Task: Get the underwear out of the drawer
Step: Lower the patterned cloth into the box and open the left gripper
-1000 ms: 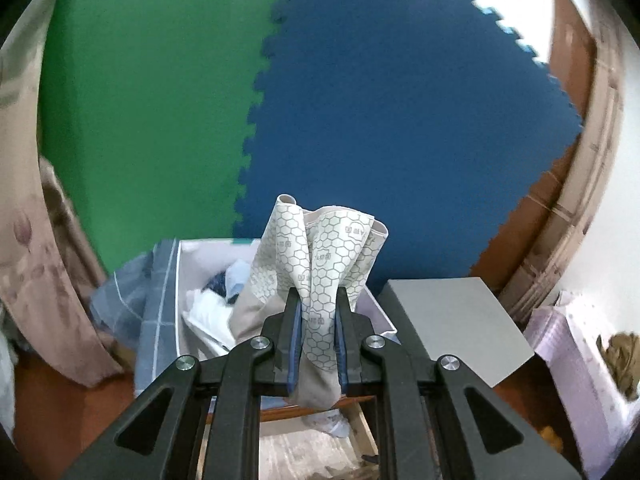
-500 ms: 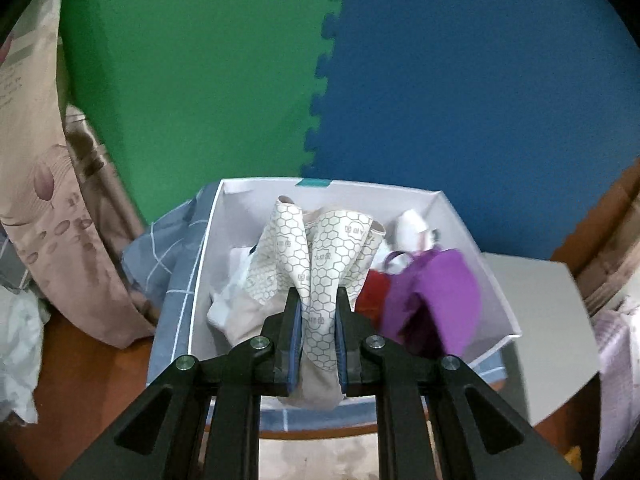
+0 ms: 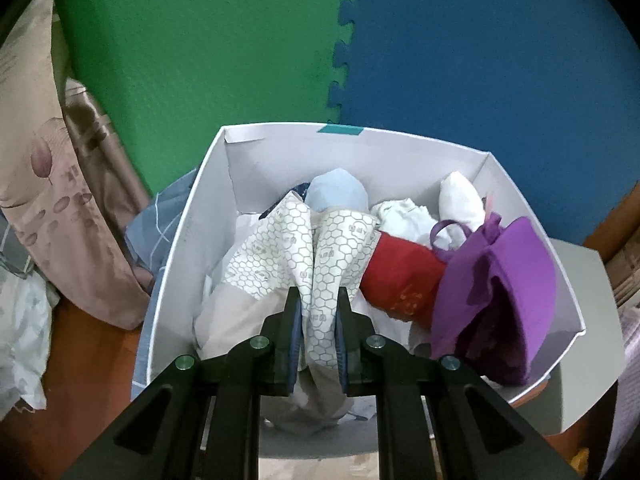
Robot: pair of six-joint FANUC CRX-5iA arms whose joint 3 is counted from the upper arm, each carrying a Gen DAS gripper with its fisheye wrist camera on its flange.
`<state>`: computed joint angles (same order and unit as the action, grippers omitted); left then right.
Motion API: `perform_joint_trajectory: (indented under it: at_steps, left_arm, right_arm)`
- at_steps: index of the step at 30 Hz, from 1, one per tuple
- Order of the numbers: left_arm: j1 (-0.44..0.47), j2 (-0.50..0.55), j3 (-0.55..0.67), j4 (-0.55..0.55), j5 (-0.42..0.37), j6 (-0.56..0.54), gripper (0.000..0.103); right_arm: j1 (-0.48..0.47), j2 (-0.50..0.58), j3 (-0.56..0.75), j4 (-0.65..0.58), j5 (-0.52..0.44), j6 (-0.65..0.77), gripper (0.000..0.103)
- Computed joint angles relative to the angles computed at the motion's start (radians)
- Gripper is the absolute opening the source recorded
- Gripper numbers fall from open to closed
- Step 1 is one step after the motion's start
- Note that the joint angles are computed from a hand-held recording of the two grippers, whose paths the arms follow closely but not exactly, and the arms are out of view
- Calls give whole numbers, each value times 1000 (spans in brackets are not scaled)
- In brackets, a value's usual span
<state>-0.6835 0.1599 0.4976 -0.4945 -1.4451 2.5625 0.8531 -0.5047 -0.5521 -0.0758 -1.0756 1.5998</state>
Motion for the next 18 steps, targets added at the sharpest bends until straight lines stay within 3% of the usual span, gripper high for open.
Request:
perform_joint_trajectory:
  at_steps: [4, 8, 18]
  left_arm:
    - [-2, 12, -5, -9, -4, 9, 14]
    - [-15, 25, -8, -46, -19, 34, 29]
    - [-47, 33, -7, -105, -20, 42, 36]
  right_arm:
    - [-11, 0, 5, -15, 2, 4, 74]
    - [-3, 1, 4, -12, 1, 0, 74]
    - [-19, 15, 14, -32, -2, 5, 74]
